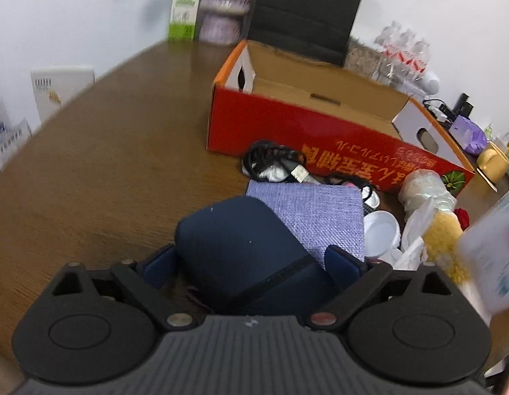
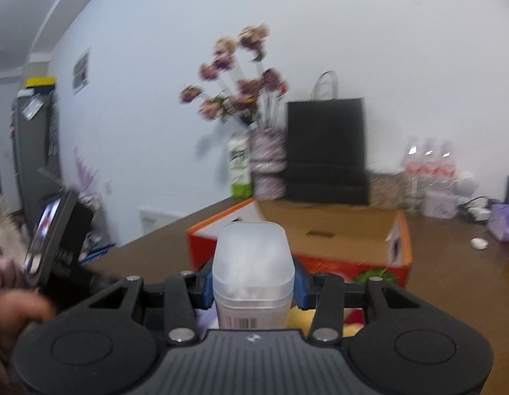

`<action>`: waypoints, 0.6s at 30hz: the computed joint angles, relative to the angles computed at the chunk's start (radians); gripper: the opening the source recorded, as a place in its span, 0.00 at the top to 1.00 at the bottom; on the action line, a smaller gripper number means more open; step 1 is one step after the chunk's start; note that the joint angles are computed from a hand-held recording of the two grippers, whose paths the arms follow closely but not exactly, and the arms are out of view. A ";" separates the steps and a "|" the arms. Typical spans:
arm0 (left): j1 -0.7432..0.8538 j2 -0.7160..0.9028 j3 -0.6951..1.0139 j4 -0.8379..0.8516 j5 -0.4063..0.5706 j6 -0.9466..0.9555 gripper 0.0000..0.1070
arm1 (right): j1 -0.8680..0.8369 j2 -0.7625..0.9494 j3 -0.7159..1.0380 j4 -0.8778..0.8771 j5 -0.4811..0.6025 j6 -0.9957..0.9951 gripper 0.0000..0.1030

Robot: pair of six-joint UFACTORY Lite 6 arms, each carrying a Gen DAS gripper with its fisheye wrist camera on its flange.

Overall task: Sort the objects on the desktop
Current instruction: 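Grasp the navy pouch with the left tool while the right tool grasps the white swab container, then carry the navy pouch and swab container into the cardboard box and release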

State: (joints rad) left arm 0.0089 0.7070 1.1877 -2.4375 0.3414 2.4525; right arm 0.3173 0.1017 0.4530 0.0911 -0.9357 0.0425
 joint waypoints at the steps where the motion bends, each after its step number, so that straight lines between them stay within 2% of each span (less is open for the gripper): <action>1: -0.009 0.003 0.007 -0.037 -0.009 0.029 0.17 | -0.032 -0.006 0.010 -0.024 0.011 0.013 0.58; 4: -0.027 0.013 0.028 -0.098 -0.030 0.086 0.22 | -0.105 0.013 0.060 -0.085 0.041 0.039 0.59; 7: -0.024 0.012 0.034 -0.085 -0.031 0.111 0.24 | -0.165 0.049 0.105 -0.168 0.054 0.080 0.58; 11: -0.005 0.024 0.063 0.001 -0.035 0.062 0.27 | -0.207 0.119 0.177 -0.242 0.065 0.120 0.58; 18: 0.028 0.031 0.115 0.135 -0.017 -0.042 0.28 | -0.225 0.205 0.290 -0.255 0.105 0.144 0.58</action>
